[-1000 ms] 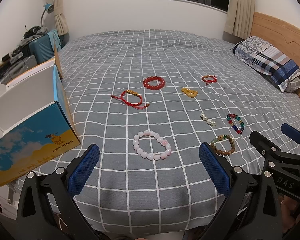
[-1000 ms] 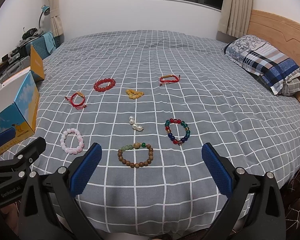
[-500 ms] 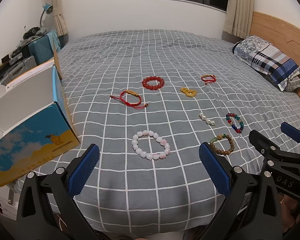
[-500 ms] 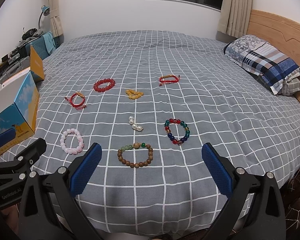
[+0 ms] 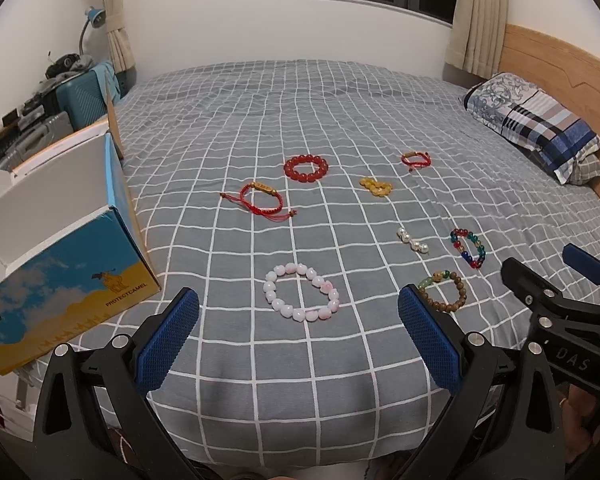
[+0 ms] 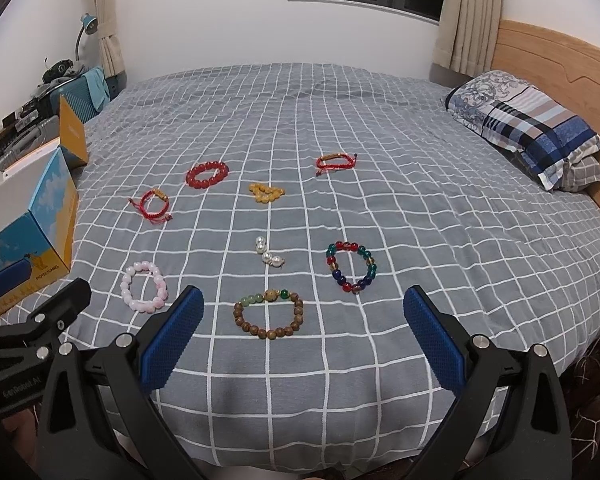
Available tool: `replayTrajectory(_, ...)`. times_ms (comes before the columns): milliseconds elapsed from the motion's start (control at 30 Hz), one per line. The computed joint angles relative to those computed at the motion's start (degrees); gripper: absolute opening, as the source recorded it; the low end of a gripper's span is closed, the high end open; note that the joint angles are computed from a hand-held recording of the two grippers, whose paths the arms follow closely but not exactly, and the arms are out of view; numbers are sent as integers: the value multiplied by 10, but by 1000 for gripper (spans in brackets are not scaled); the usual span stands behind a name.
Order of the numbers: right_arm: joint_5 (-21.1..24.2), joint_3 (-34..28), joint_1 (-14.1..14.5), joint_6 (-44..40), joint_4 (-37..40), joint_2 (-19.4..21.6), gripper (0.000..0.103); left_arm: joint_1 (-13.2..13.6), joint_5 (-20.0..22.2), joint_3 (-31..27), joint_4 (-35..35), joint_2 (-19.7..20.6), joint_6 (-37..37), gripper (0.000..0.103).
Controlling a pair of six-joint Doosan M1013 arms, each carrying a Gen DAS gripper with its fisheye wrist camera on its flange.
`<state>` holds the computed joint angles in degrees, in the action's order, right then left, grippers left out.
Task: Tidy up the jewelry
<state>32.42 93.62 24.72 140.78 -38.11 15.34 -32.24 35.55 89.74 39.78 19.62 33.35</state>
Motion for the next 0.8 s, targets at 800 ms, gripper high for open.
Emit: replayTrajectory(800,94,-123,-45,-99,101,90,96,44,47,-98,-178,71,185,97)
